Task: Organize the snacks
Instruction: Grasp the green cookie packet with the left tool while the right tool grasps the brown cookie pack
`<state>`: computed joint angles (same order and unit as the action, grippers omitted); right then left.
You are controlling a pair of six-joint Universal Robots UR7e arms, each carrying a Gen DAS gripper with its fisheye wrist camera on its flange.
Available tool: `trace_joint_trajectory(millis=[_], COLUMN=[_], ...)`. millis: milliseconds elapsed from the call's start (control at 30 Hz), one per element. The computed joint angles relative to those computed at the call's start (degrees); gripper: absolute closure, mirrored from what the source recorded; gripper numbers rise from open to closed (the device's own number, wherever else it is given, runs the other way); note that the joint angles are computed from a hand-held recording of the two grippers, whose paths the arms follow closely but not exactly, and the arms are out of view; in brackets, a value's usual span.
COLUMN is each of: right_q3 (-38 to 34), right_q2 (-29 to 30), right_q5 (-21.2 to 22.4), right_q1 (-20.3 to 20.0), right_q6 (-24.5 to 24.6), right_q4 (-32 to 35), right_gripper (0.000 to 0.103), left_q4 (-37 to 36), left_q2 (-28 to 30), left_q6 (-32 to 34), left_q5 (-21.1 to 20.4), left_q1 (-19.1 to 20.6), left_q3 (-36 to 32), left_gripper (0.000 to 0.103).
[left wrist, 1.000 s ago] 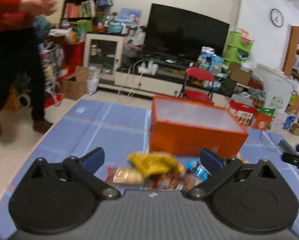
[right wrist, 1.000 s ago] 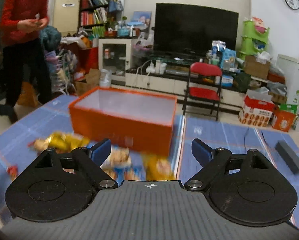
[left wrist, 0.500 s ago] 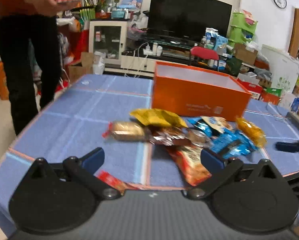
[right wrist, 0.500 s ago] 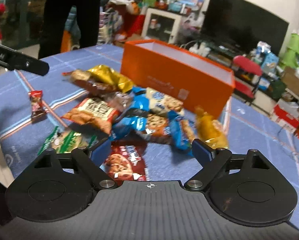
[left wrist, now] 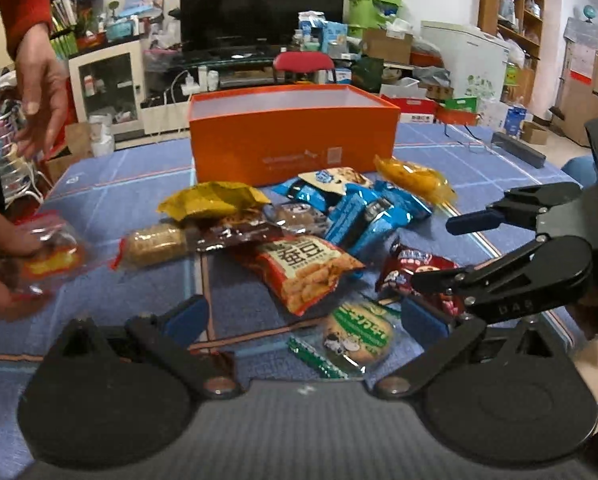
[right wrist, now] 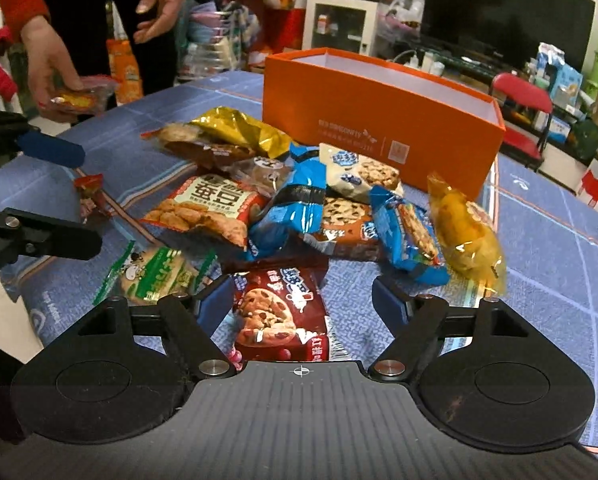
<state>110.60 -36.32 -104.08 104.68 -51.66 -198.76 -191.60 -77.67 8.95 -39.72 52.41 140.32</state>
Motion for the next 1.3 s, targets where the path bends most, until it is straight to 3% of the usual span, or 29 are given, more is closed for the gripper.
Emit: trace_joint_trajectory(millis=[267,567,767,1300], right_q3=[-0.86,-1.37,-1.92,-3.99], right_q2=[0.86,0.85,0.95,1.17], right_q5=[-0.36,0.44,1.01,0.44], right_q1=[-0.09,-0.64,-0.68,-1.16], right_q6=[-0.27,-0.08,-0.19,1.47], right_q4=[1.02,2.16,3.40,10.00], right_gripper=[0.034,0.033,0.037,0.049], left_q4=[3.02,2.17,5.50,11.85], left_q2=[-1.08,0.93,1.25,2.31], left_q6=[0.84,11.67,11.66,11.02], left_q5=[-2.82,-7.87,-11.75,-14.19], left_q1=[0.62,4.16,5.13,6.82], left_q3=[-0.16,-1.98,-3.23,-5.43], left_gripper=[0.002,0.002,0.002,0.007])
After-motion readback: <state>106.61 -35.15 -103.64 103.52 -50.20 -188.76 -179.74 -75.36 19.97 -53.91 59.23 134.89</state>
